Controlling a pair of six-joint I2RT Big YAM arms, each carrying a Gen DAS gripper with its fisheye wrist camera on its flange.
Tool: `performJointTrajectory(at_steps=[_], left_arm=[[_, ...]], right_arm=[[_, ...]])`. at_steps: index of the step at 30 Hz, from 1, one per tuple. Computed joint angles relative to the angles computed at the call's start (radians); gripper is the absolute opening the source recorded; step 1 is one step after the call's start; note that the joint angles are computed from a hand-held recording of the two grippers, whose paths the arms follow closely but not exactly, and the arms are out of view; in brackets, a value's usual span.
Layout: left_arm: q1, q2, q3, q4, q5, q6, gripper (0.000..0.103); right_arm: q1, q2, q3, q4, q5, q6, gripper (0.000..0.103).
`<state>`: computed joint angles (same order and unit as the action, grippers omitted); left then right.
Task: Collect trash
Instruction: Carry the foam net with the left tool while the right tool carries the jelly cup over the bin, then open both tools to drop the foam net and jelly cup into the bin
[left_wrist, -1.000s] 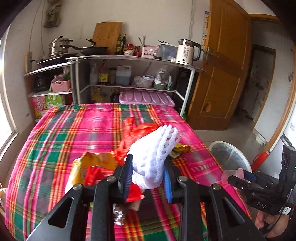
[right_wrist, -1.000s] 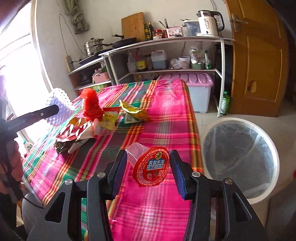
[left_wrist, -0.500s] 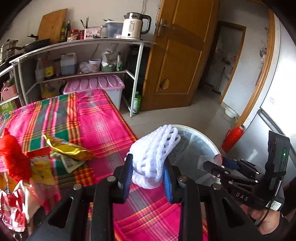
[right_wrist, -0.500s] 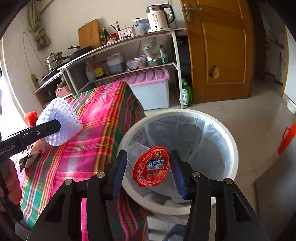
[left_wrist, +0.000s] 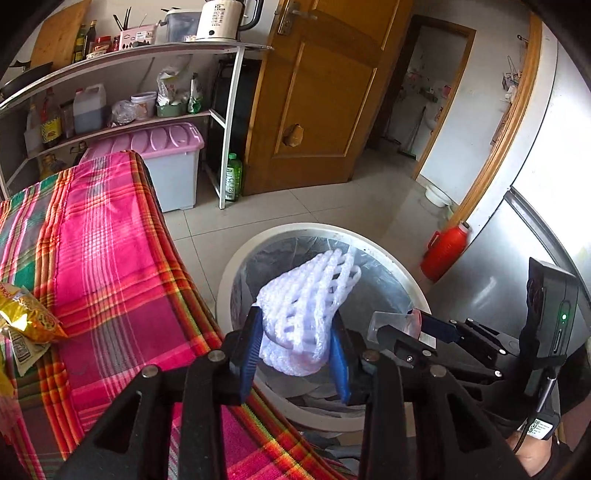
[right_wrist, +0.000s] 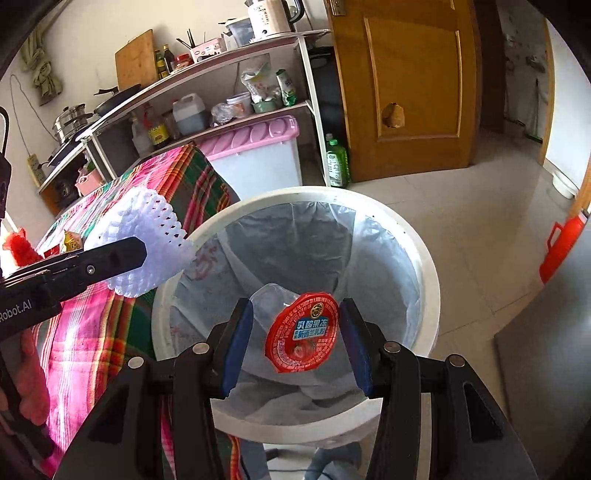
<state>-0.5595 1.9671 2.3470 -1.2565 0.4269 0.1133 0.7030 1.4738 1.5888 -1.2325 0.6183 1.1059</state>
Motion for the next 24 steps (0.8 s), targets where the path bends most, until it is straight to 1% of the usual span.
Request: performJointTrajectory(at_steps=[1,3,5,7,11,12,13,14,16,22,24], left_arm=[[0.000,0.009,0.011,-0.012,0.008,0.000,0.045],[0.000,0.006,0.000,-0.006,0.011,-0.009,0.056],[0.006,0.002,-0.006,-0.001,0.028,-0.020,0.057],[0.009,-0.009,-0.024,0.019,0.034,-0.028,0.059],[0.021,-0.026,-0.048,0.042,0.041,-0.035,0.059],[0.025,-0.040,-0.067,0.056,0.041,-0.039,0.059],[0.031,-0.052,-0.083,0.068,0.042,-0.043,0.059],[0.037,-0.064,-0.098,0.078,0.043,-0.049,0.059],[0.049,-0.097,-0.139,0.109,0.048,-0.057,0.059],[0.092,-0.217,-0.288,0.211,0.016,-0.069,0.059],[0.108,-0.253,-0.337,0.242,-0.008,-0.063,0.059]], right_arm=[[-0.004,-0.001,-0.004,0.002,-0.002,0.002,0.051],[-0.004,-0.003,-0.010,0.001,0.006,0.006,0.055],[-0.004,-0.003,-0.011,0.002,0.017,0.009,0.061],[-0.002,-0.003,-0.009,0.001,0.024,0.013,0.062],[0.007,-0.007,-0.005,0.008,0.042,0.010,0.063],[0.011,-0.010,-0.004,0.013,0.047,0.008,0.063],[0.016,-0.014,-0.005,0.021,0.053,0.006,0.065],[0.021,-0.017,-0.005,0.029,0.059,0.004,0.069],[0.032,-0.022,-0.001,0.041,0.067,-0.002,0.072],[0.071,-0.007,0.047,0.071,0.079,-0.034,0.072],[0.088,0.008,0.075,0.078,0.075,-0.051,0.072]])
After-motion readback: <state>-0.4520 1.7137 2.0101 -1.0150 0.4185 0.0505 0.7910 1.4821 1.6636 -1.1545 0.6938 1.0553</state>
